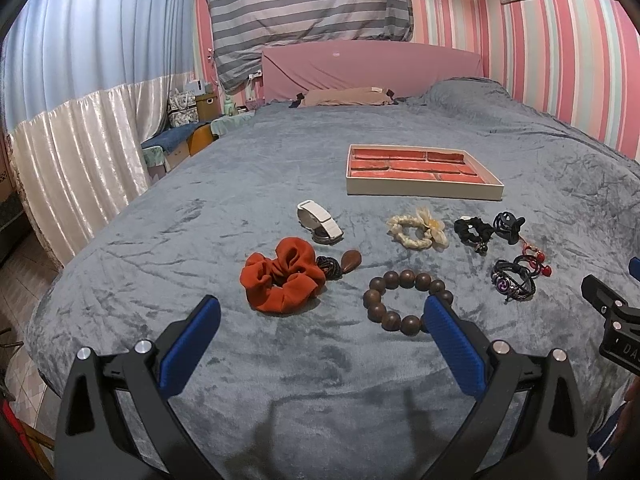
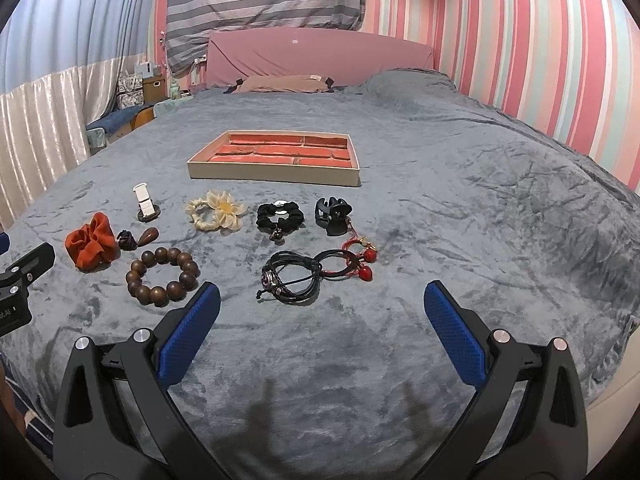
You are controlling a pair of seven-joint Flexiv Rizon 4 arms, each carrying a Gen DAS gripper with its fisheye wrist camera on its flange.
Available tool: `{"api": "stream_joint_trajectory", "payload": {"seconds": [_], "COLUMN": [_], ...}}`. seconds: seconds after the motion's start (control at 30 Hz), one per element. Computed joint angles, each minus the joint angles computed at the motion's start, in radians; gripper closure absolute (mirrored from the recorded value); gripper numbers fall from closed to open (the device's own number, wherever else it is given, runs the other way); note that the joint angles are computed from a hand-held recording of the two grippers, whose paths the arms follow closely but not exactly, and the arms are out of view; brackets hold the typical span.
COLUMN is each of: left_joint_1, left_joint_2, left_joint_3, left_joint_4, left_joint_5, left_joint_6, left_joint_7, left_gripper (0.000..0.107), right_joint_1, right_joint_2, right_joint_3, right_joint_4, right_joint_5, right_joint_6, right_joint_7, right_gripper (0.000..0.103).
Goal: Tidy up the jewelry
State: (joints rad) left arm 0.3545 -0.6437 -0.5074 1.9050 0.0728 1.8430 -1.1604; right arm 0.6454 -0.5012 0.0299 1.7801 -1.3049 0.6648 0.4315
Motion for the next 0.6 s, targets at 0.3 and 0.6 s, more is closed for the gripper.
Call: {"api": "stream_joint_trajectory", "payload": {"seconds": [0.3, 0.6], "left_joint_1": [-0.004, -0.009], "left_joint_2": [-0.001, -0.003], "left_joint_3": [0.004, 0.009], "left_joint_4": [0.002, -0.001], "left_joint_5": [0.010, 0.020], "left_joint_6": [0.016, 0.019], "left_joint_7": [-0.015, -0.028], "left_gripper": [0.007, 0.007], "right_joint_1": [0.004, 0.004], "right_joint_2": [-0.007, -0.004], "right_joint_3": [-0.003, -0.005], "right_joint_4": [-0.003, 0.005], "right_joint_5": [-0.018, -0.048], "right_joint_6": [0.000, 0.000], "right_joint_7": [0.019, 0.055], "right_gripper": [0.004, 0.004]}}
